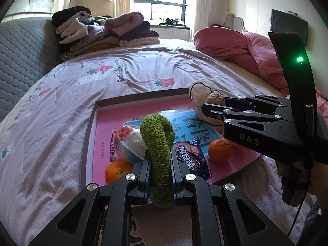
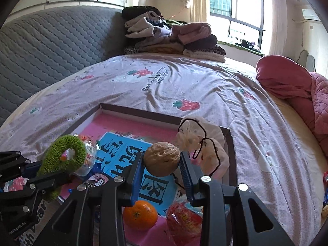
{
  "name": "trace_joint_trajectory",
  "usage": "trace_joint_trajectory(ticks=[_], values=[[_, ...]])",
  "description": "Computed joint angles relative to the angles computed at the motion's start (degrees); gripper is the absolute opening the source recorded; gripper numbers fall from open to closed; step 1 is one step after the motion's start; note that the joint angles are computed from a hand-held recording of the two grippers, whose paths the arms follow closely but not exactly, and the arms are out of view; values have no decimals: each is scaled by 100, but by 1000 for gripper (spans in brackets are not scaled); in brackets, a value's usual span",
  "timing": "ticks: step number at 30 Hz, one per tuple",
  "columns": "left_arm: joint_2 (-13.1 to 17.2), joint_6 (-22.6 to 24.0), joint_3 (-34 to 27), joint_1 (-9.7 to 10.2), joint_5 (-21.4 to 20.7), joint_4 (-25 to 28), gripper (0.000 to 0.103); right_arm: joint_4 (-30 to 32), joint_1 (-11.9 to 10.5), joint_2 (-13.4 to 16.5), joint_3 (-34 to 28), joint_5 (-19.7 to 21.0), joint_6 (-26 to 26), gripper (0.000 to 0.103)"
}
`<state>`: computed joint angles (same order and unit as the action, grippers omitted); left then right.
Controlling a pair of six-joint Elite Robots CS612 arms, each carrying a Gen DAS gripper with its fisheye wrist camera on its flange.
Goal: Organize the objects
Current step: 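Lower the green ring and walnut into the tray beside the oranges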
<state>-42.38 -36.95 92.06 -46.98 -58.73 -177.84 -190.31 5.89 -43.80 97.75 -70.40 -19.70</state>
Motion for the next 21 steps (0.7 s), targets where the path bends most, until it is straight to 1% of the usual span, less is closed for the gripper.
trace_joint_trajectory(ticks=[3,16,21], values=[[18,-45,-21,20,-100,57,15,97,9,18,-31,-29,-71,35],[31,-7,-42,15,-163,179,15,551,90,51,-134,-324,-286,35],[41,44,-54,1,-203,190,15,553,125,66,-148,-494,-403,35]])
